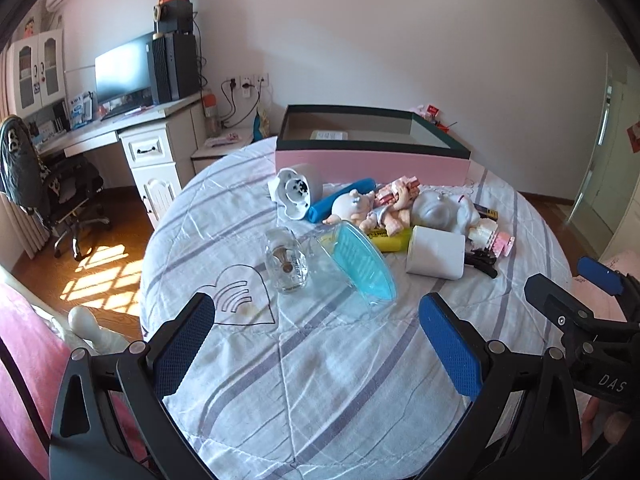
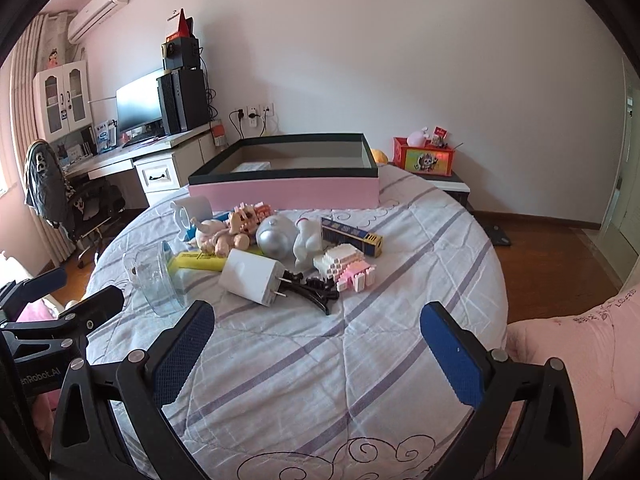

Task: Organize rigid objects
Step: 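Move the left tool to the teal-lidded container while the right tool reaches the white charger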

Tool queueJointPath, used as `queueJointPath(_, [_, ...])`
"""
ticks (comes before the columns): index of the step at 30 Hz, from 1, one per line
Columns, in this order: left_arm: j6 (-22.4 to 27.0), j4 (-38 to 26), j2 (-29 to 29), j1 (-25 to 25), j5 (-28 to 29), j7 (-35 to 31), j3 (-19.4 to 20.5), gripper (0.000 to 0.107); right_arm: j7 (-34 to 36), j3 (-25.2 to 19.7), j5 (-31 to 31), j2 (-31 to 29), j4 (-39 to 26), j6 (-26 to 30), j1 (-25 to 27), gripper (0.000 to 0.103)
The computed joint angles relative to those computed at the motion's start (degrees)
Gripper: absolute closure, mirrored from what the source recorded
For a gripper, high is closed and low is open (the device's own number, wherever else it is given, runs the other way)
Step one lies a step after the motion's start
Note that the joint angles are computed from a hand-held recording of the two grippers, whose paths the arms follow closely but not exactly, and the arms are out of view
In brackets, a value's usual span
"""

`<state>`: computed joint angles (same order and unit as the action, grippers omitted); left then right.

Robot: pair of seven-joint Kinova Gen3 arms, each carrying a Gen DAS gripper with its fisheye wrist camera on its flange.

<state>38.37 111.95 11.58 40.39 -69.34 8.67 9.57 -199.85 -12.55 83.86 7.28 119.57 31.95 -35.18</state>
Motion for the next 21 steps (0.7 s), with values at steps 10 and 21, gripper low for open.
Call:
queueJointPath(10, [1.47,-10.11,8.33,0.26,9.83,-9.65,-4.31,0.005,2.48,2.45,-1.99,3.29,-1.53,-5.23,2.61,0.000])
queueJointPath(21, [-12.45,-3.35,4.28,-2.47,17.77,-19.46,-9.34,0.072,6.40,4.28,-4.89,5.20,-4.13,-6.92,1.18,0.000])
